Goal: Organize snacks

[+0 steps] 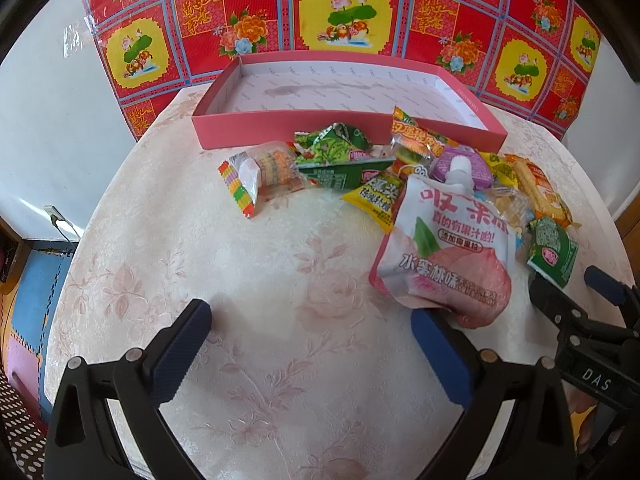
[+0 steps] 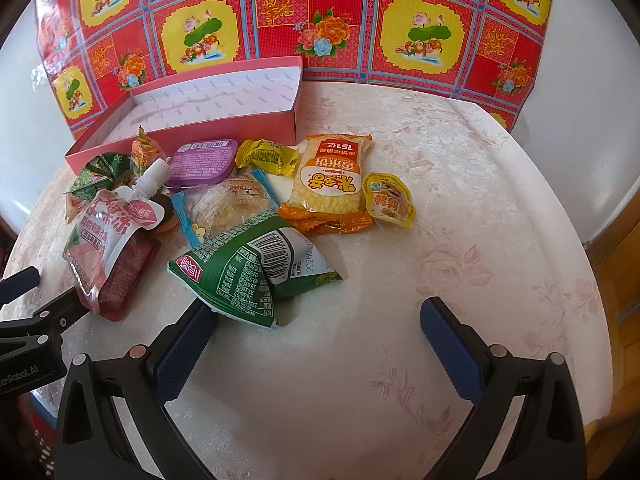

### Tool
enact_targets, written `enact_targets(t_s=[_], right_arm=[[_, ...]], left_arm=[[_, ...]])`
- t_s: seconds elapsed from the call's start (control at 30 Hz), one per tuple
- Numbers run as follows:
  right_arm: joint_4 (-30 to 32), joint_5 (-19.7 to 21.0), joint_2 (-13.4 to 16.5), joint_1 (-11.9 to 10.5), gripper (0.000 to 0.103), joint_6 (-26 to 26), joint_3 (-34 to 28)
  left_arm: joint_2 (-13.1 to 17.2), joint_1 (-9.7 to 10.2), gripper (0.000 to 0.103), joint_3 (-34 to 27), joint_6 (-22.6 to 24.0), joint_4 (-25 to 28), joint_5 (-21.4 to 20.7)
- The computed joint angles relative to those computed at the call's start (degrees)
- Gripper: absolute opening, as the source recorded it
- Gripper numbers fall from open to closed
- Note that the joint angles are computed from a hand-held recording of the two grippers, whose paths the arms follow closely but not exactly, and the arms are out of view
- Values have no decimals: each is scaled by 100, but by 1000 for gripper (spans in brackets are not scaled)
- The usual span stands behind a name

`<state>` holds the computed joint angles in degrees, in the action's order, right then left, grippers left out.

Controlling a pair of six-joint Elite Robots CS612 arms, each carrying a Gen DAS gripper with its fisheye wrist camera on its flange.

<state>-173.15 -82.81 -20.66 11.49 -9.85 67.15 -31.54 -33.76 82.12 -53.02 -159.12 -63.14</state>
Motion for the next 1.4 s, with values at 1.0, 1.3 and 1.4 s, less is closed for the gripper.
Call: enact_targets(t_s=[1.0, 1.3, 1.4], right_arm=[[-15, 5, 0, -2, 103, 1, 2], [-32, 12, -1, -6, 103, -1, 13], [-91, 32, 6, -8, 103, -11, 22]], left_arm=[[11, -2, 103, -9, 7, -8, 17], [3, -4, 103, 4, 5, -14, 19], [11, -3, 103, -9, 9, -11, 21]])
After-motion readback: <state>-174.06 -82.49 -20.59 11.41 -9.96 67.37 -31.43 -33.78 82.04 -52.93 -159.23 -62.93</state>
